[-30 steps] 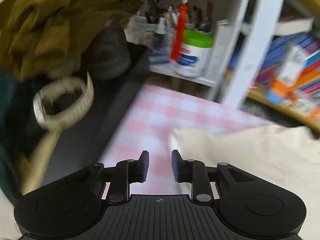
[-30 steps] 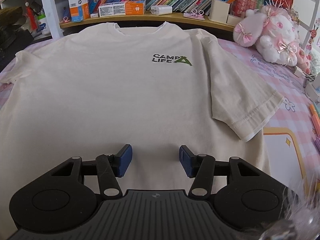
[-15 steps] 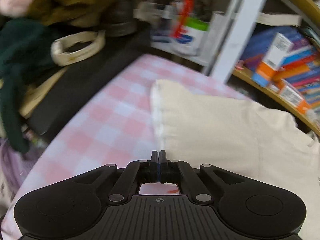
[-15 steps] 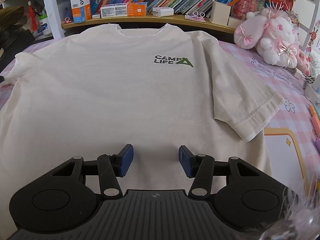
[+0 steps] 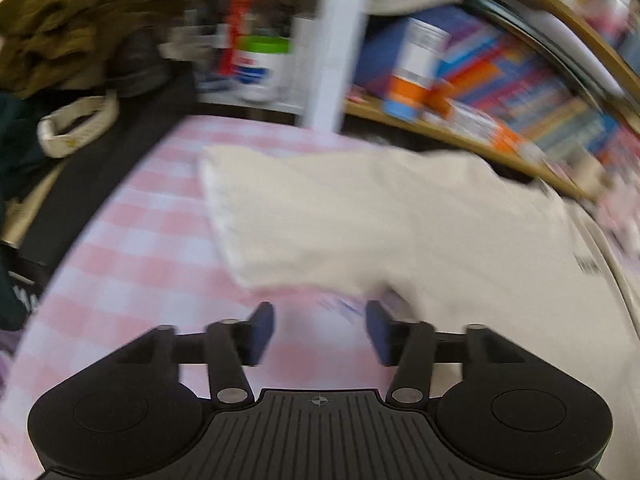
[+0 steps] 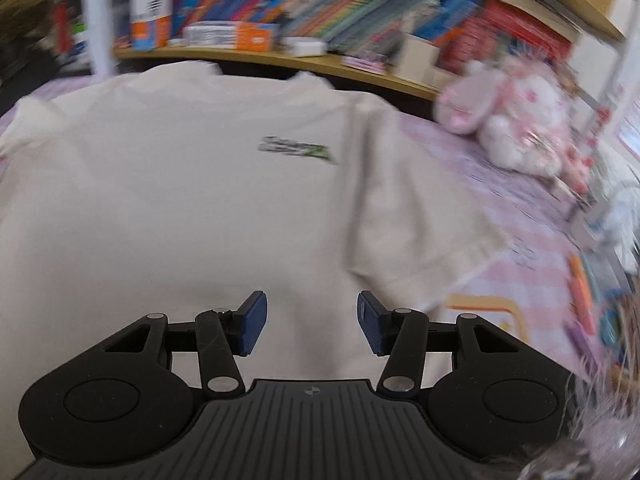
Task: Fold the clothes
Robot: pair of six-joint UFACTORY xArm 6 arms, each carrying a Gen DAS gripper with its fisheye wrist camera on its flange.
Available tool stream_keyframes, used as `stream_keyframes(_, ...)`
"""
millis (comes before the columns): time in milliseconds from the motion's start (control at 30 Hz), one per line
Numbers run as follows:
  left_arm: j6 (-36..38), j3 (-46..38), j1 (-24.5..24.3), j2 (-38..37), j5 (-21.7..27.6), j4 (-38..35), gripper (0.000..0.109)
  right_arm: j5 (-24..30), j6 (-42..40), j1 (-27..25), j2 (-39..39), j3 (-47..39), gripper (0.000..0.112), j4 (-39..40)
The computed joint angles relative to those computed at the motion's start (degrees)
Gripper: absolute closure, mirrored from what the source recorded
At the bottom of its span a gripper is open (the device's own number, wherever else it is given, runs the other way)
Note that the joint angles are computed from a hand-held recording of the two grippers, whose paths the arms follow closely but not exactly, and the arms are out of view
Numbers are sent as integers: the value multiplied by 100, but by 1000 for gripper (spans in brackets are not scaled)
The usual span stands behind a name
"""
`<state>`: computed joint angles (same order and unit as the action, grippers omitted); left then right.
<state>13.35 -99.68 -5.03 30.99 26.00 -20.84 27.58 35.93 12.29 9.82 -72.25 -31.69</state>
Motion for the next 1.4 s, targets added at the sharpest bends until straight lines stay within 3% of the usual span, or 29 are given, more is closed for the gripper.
stream_keyframes(100, -45, 187, -187, -80, -44, 171, 45, -102, 60, -337, -70, 62, 64, 524)
stream_keyframes(233, -1179, -158, -318, 191, 61, 1256, 43, -192, 75, -803, 58, -79, 64, 1274)
stream_keyframes(400, -2400, -650, -428, 493, 345, 2424, 43, 161, 561, -1303, 686, -894, 70, 1104)
stream_keyframes(600, -3409, -863, -559, 622, 566, 3483, 40, 282, -674, -1648, 1436, -1701, 81, 2287)
stream_keyframes(667, -3649, -863, -579, 625, 571, 3652, 40, 206, -1338, -1659, 1463, -1706, 90, 2643)
stream_keyframes(733, -3709, -923, -590, 646, 653, 3691, 40, 175, -2117, -1671, 1492, -1736, 106, 3168)
stream_keyframes(767, -3736, -956, -596, 658, 698, 3710, 40, 253, -2400, -1678, 1533, -1824, 106, 3261)
stream_keyframes(833, -3806, -1040, -612, 692, 811, 3753, 39, 460, -2687, -1718, 1672, -2113, 107, 2992)
stream_keyframes(1000, -4226, -1114, -664, 714, 980, 4019, 38, 662, -2092, -1948, 2316, -3103, 107, 1032)
stream_keyframes(1267, -4400, -930, -672, 600, 948, 4123, 35, 1324, -2530, -2170, 3336, -4645, 105, 1596)
stream_keyframes(1300, -4404, -896, -669, 585, 917, 4132, 35, 1249, -2400, -2178, 3270, -4534, 103, 1575)
stream_keyframes(1400, -4376, -862, -660, 577, 865, 4125, 35, 1024, -2099, -2174, 2896, -4027, 80, 1364)
